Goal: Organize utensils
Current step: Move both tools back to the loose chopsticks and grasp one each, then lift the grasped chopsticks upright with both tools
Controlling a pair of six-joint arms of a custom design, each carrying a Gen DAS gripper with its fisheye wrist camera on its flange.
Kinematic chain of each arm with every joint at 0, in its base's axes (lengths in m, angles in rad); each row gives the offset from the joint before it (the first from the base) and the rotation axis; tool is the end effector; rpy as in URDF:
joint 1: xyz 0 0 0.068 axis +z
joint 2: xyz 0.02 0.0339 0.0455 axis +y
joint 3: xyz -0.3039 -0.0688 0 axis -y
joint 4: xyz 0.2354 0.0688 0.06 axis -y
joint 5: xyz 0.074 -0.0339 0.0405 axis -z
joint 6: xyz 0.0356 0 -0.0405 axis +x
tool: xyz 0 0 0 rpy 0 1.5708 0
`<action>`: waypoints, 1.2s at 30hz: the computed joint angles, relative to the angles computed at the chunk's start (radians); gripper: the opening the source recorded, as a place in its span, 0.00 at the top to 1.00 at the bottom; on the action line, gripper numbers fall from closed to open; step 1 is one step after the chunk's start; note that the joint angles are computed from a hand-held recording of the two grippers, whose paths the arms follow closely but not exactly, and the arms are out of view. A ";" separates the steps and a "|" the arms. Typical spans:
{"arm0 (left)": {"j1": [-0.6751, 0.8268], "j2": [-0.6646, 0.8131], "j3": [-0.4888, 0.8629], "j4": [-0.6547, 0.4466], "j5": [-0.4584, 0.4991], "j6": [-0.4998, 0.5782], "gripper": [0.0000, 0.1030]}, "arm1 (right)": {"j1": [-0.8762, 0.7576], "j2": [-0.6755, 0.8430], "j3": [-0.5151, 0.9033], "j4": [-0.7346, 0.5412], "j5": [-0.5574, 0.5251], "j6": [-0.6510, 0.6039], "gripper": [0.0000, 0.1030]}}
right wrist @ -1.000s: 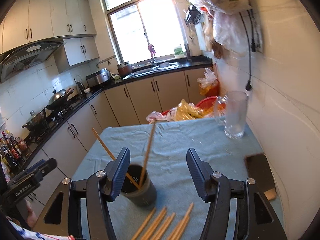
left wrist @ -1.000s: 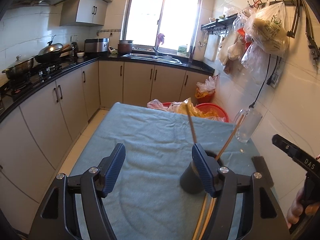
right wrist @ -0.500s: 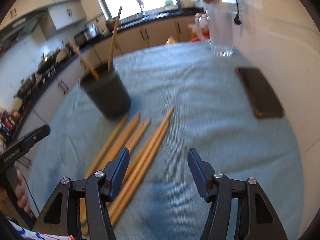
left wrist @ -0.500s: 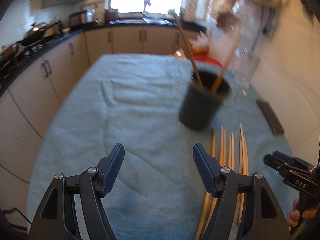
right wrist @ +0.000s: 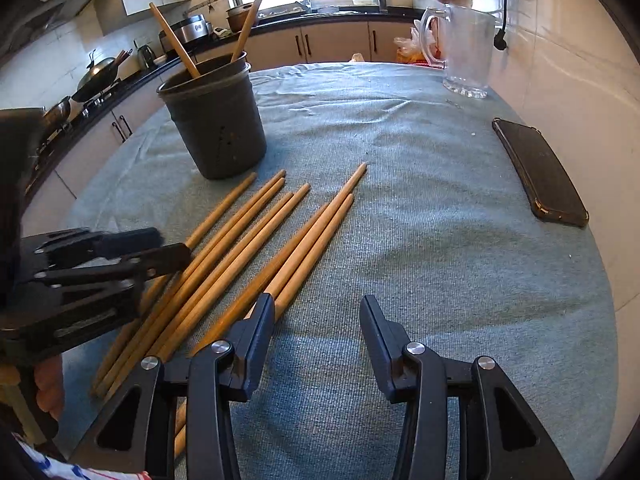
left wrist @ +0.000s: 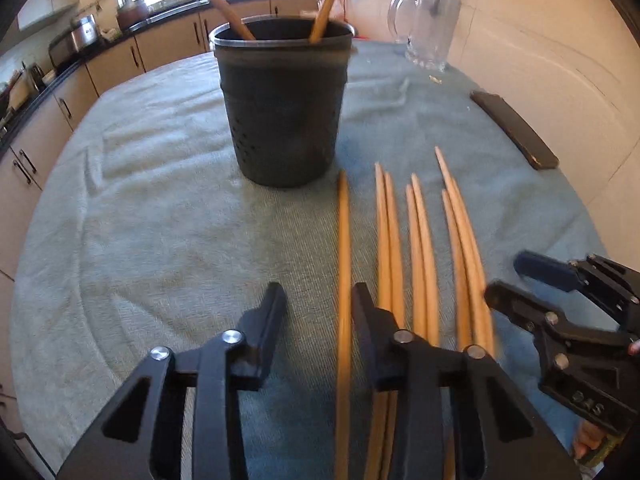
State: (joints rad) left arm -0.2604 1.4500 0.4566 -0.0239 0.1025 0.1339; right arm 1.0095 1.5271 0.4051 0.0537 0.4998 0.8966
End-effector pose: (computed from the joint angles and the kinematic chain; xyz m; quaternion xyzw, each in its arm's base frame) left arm 0.2113 -0.0601 0.1576 0.2019 0.9393 -0.0664 0.2692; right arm 0.1281 0.1718 0.1388 0.0084 0.9405 0.0576 0.3348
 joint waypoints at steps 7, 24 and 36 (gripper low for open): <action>0.041 0.031 0.055 -0.052 0.037 -0.032 0.91 | -0.010 0.043 0.048 -0.016 0.000 -0.011 0.59; 0.356 -0.045 0.074 -0.390 0.267 0.000 0.93 | -0.214 -0.319 -0.131 -0.243 -0.147 -0.062 0.83; 0.298 0.046 0.169 -0.410 0.213 -0.045 0.93 | -0.429 -0.192 -0.019 -0.243 -0.302 -0.237 0.81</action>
